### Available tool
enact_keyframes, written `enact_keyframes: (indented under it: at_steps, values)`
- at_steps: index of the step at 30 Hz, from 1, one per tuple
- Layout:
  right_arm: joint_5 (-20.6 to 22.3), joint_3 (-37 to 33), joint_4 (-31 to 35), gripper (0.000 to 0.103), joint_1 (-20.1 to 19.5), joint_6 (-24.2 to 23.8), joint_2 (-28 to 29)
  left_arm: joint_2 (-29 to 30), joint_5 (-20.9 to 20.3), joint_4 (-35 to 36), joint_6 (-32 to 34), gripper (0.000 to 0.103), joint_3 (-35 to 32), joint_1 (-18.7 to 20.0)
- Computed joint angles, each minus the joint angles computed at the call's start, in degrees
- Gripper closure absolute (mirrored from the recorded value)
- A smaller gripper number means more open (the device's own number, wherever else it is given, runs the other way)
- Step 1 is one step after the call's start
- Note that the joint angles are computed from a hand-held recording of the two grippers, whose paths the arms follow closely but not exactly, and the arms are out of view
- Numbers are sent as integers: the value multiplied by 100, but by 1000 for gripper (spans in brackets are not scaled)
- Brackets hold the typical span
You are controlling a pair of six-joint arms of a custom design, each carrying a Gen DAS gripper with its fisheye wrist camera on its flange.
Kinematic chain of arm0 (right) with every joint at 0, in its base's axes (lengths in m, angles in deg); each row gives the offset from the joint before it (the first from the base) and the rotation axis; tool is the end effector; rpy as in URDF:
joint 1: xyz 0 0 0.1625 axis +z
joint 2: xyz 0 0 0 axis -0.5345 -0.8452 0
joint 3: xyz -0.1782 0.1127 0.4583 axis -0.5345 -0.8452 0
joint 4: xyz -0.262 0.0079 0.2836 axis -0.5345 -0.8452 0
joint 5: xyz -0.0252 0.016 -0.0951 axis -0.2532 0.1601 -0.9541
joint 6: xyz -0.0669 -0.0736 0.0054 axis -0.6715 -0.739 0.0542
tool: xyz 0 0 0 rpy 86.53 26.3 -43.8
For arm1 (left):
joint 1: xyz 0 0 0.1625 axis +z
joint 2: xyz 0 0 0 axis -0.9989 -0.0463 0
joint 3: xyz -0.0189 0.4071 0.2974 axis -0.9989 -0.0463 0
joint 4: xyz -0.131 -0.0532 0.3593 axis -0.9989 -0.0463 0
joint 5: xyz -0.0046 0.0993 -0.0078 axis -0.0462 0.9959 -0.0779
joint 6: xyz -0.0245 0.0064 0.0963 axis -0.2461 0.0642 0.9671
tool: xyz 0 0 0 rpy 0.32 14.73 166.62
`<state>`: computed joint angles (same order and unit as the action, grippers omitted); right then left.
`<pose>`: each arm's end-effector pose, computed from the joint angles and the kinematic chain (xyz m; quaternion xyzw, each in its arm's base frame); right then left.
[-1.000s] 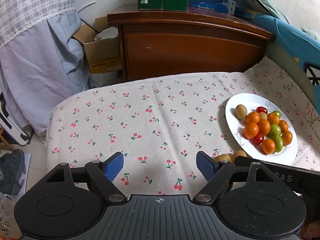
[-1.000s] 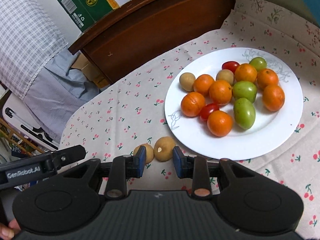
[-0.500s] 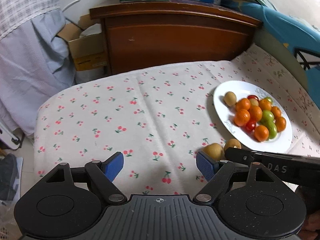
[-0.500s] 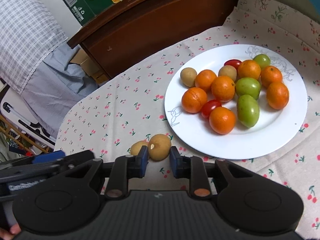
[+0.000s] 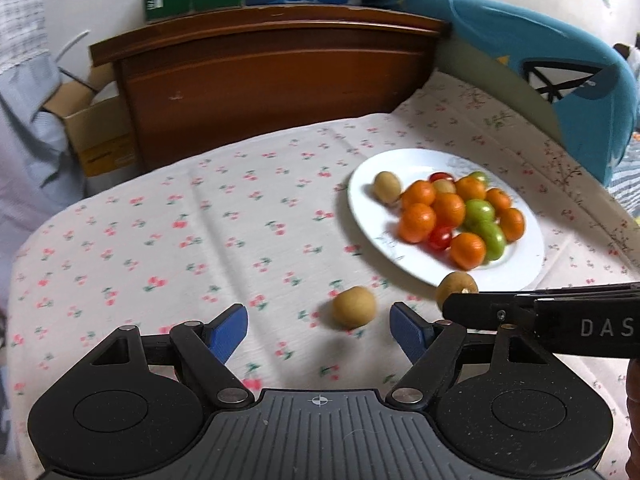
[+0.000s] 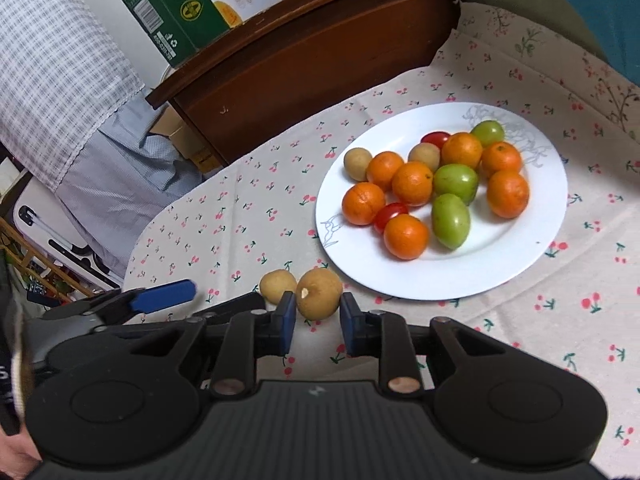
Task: Organize fruits
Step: 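Close the right tool on a brown kiwi while the left tool grasps the other kiwi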
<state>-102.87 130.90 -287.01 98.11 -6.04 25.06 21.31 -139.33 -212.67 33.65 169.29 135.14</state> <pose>-0.0592 -0.4465 0.1704 -0.0787 -0.8689 0.4534 0.1823 -0.2645 -0.5565 -0.1251 0.4446 0.8535 -0.1949 0.1895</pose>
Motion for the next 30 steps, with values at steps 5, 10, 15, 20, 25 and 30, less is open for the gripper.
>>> enact_keyframes:
  at_steps: [5,10,15,20,25,30]
  values:
    - [79,135,-187,79,-62,-17,-15,143,-167,-25,108,32,-144,35]
    - [154,219,-265,79,-123,7,-52,216,-255,189,-24,50,-307,107]
    - [161,248,-300,79,-163,39,-58,269,-344,131,-14,64,-347,127]
    - [132,239,-295,79,-165,67,-58,303,-372,61,36,77,-340,116]
    - [152,258,-352,79,-165,56,-58,272,-392,-73,-49,77,-285,89]
    - [198,300,-456,79,-156,70,-85,185,-441,-188,-101,77,-194,38]
